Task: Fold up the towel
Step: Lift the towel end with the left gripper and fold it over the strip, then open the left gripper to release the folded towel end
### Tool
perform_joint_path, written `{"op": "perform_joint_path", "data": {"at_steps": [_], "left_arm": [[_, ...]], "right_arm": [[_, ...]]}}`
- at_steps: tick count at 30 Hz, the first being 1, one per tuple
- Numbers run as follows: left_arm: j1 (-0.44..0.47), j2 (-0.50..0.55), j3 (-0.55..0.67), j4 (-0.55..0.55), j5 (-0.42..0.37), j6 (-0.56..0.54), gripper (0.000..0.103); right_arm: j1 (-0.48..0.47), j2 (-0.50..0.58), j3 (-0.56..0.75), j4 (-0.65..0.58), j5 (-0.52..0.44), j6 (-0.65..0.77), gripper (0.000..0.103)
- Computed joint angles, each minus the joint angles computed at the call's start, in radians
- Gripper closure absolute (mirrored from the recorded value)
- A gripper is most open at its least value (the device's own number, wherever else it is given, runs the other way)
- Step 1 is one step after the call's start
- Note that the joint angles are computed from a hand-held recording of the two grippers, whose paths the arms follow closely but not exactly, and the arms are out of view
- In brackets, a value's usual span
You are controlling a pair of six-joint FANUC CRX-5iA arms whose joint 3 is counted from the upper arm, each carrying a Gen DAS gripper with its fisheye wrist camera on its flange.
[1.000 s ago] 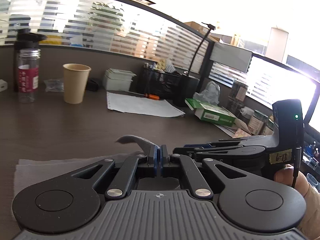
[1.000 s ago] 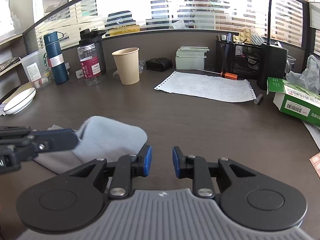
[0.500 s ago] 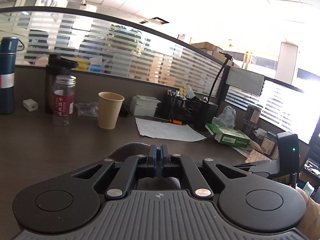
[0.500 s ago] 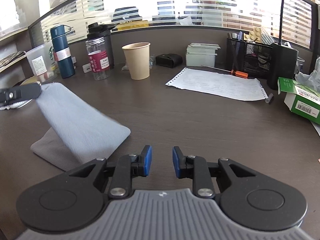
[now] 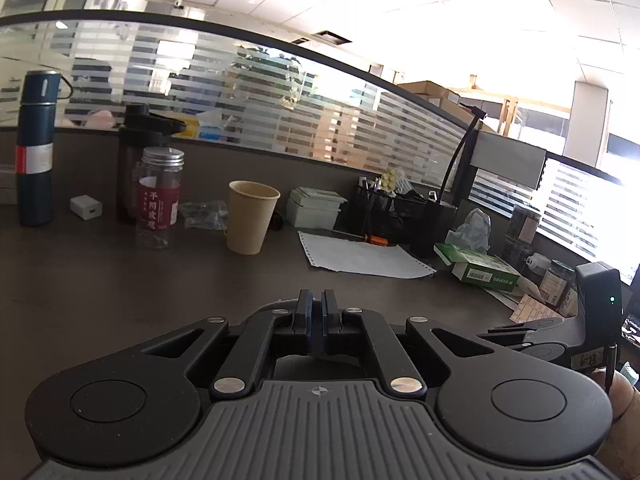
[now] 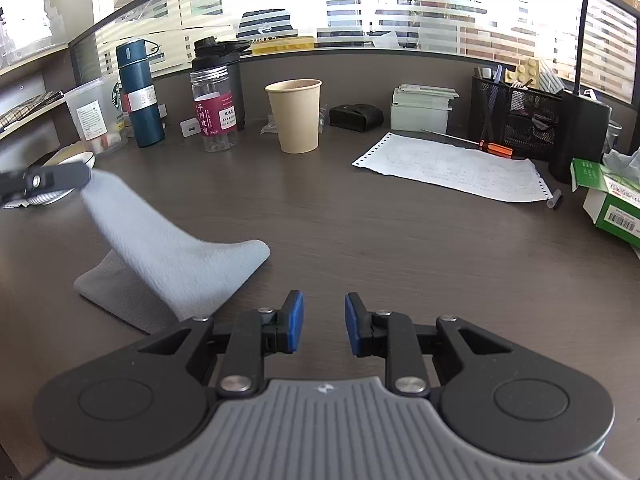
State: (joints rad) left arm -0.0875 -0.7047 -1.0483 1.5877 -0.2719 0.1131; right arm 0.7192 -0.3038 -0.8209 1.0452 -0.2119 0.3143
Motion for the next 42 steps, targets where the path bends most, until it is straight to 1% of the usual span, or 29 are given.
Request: {"op": "perform_joint_path", "data": {"at_steps": [2, 3, 5, 7, 8, 11, 13, 16, 21, 22, 23, 25, 27, 30, 31, 32, 33, 34, 35, 37, 38, 39, 40, 42], "left_arm": [[-0.002, -0.016, -0.007, 0.018, 0.002, -0.019, 0.096], [0.038, -0.021, -0.01, -0.029, -0.032, 0.018, 0.096], [0.146, -0.022, -0.013, -0.171, -0.12, 0.125, 0.096], [0.232, -0.027, -0.016, -0.295, -0.179, 0.225, 0.096], [0.26, -0.032, -0.023, -0.327, -0.199, 0.253, 0.096], [0.327, -0.067, -0.049, -0.354, -0.258, 0.279, 0.096], [0.351, -0.083, -0.052, -0.367, -0.277, 0.285, 0.096], [0.355, -0.086, -0.044, -0.357, -0.278, 0.273, 0.096], [0.277, -0.053, -0.005, -0.284, -0.204, 0.196, 0.096], [0.273, -0.053, 0.0, -0.286, -0.199, 0.198, 0.096], [0.287, -0.057, 0.005, -0.311, -0.21, 0.217, 0.096], [0.331, -0.063, 0.009, -0.371, -0.262, 0.259, 0.096], [0.384, -0.086, -0.004, -0.445, -0.332, 0.316, 0.096], [0.428, -0.111, -0.025, -0.508, -0.404, 0.39, 0.095], [0.436, -0.114, -0.029, -0.519, -0.418, 0.406, 0.095], [0.442, -0.122, -0.033, -0.55, -0.429, 0.444, 0.092], [0.445, -0.128, -0.033, -0.576, -0.433, 0.472, 0.092], [0.448, -0.129, -0.033, -0.587, -0.438, 0.483, 0.09], [0.45, -0.132, -0.036, -0.598, -0.439, 0.502, 0.089], [0.455, -0.136, -0.034, -0.62, -0.439, 0.53, 0.088], [0.456, -0.14, -0.035, -0.625, -0.436, 0.536, 0.085], [0.459, -0.139, -0.034, -0.626, -0.439, 0.537, 0.084], [0.461, -0.138, -0.032, -0.628, -0.442, 0.538, 0.083], [0.465, -0.14, -0.027, -0.645, -0.441, 0.549, 0.082]], "right_arm": [[-0.001, -0.003, -0.003, 0.007, -0.005, -0.01, 0.077], [-0.001, -0.004, -0.003, 0.006, -0.007, -0.012, 0.077], [0.0, -0.004, -0.003, 0.002, -0.011, -0.012, 0.077], [0.004, -0.001, -0.002, -0.007, -0.009, -0.005, 0.077], [0.005, -0.001, -0.002, -0.008, -0.008, -0.004, 0.077], [0.011, 0.002, -0.001, -0.019, -0.006, 0.009, 0.077], [0.017, 0.005, 0.003, -0.036, -0.011, 0.024, 0.077], [0.021, 0.007, 0.007, -0.048, -0.01, 0.033, 0.077], [0.027, -0.004, -0.001, -0.019, -0.017, 0.013, 0.077], [0.025, -0.01, -0.005, -0.006, -0.019, 0.001, 0.077], [0.021, -0.015, -0.01, 0.006, -0.017, -0.009, 0.077], [0.017, -0.023, -0.015, 0.025, -0.012, -0.027, 0.077], [0.011, -0.036, -0.023, 0.062, 0.008, -0.042, 0.077], [0.016, -0.032, -0.016, 0.078, 0.029, -0.027, 0.077], [0.03, -0.02, -0.001, 0.055, 0.039, 0.009, 0.077], [0.044, -0.009, 0.015, 0.026, 0.046, 0.048, 0.077], [0.058, 0.002, 0.03, -0.006, 0.049, 0.089, 0.077], [0.082, 0.022, 0.056, -0.059, 0.054, 0.157, 0.077], [0.105, 0.04, 0.081, -0.125, 0.058, 0.231, 0.077], [0.158, 0.079, 0.15, -0.327, 0.04, 0.424, 0.077], [0.17, 0.089, 0.17, -0.377, 0.033, 0.473, 0.077], [0.192, 0.114, 0.212, -0.472, 0.02, 0.57, 0.077], [0.206, 0.132, 0.241, -0.53, 0.009, 0.632, 0.077], [0.23, 0.178, 0.325, -0.693, -0.031, 0.806, 0.077]]}}
